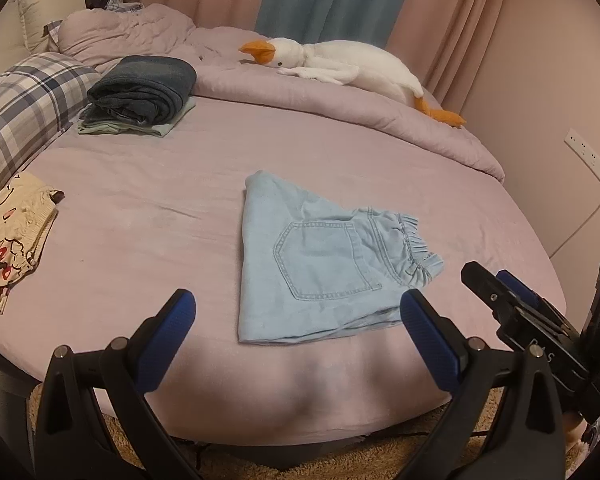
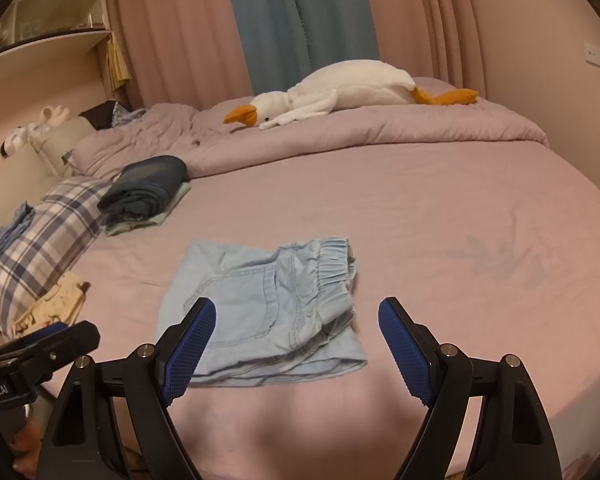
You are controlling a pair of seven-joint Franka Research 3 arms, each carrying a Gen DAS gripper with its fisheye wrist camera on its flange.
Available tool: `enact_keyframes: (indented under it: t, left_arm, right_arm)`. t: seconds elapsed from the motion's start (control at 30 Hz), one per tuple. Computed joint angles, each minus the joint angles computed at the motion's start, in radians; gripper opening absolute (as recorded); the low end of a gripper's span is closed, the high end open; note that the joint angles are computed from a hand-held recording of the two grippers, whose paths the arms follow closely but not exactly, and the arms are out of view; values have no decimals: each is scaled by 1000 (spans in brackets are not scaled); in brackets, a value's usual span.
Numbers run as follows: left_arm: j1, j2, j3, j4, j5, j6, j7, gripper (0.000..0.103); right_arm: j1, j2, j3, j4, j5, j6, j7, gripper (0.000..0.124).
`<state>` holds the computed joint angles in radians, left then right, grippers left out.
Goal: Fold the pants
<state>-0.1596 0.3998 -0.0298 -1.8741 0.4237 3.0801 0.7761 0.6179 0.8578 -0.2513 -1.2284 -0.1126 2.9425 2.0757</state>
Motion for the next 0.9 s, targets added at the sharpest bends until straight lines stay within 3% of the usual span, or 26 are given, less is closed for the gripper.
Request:
enact_keyframes:
  t: [0.9]
  left_arm:
    - [-8, -8, 9, -15, 6, 27, -9, 102]
  right_arm:
    - [8, -2, -8, -7, -18, -13, 18, 83]
